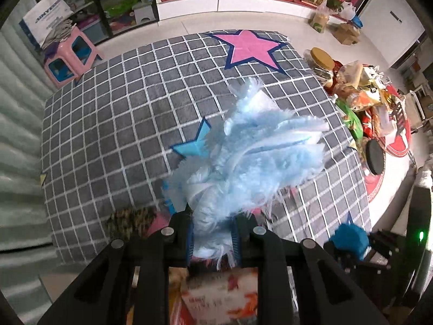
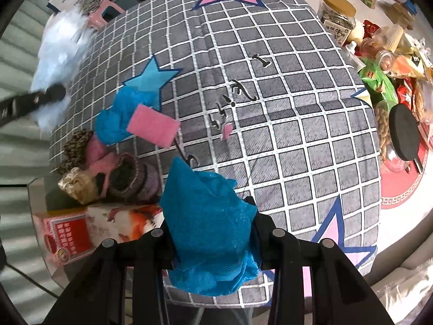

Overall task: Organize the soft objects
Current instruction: 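Lift the fluffy scarf with left gripper while right gripper lifts the blue bag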

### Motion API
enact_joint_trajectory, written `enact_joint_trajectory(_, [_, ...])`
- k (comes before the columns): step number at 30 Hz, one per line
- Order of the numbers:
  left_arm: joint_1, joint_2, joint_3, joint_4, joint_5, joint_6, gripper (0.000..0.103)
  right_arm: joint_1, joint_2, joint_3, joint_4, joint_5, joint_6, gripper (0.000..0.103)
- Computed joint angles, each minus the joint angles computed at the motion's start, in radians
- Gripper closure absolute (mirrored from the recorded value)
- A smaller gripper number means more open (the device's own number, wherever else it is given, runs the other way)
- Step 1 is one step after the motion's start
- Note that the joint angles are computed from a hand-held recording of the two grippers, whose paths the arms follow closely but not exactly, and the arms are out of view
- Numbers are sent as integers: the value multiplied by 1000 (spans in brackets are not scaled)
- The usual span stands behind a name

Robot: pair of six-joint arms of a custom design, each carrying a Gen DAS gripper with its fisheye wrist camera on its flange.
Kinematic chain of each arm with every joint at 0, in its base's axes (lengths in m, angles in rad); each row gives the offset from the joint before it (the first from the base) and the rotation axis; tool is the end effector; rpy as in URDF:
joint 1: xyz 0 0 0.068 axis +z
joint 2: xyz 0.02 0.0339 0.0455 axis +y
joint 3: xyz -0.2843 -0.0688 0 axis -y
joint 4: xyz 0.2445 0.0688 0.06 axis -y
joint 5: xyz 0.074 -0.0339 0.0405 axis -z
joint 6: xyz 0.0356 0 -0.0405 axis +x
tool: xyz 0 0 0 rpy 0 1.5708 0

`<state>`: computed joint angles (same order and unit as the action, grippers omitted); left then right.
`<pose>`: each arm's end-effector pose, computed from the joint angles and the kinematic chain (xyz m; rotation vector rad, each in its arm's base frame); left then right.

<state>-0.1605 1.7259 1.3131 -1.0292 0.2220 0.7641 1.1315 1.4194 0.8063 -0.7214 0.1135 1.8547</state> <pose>0.3205 -0.0598 0.2434 1.3312 2.6239 -0.2567 0.1045 0.2130 0.1966 1.0772 2.7909 0.3408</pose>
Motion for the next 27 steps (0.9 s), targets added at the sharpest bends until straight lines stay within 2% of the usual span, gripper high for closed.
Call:
enact_joint_trajectory(2, [37, -39, -22, -30, 10, 34, 79, -29, 42, 33, 16, -5, -35, 63])
enact_joint_trajectory(13, [251, -179, -37, -201, 86, 203, 79, 45, 131, 263, -125, 47, -28, 63])
enact_joint_trajectory(18, [359, -186, -7, -258, 113, 271, 79, 60, 186, 382, -191, 69, -52, 63])
enact_joint_trajectory(27, [533, -120, 119, -340, 164, 354, 79, 43, 326, 627, -299, 85, -170, 63])
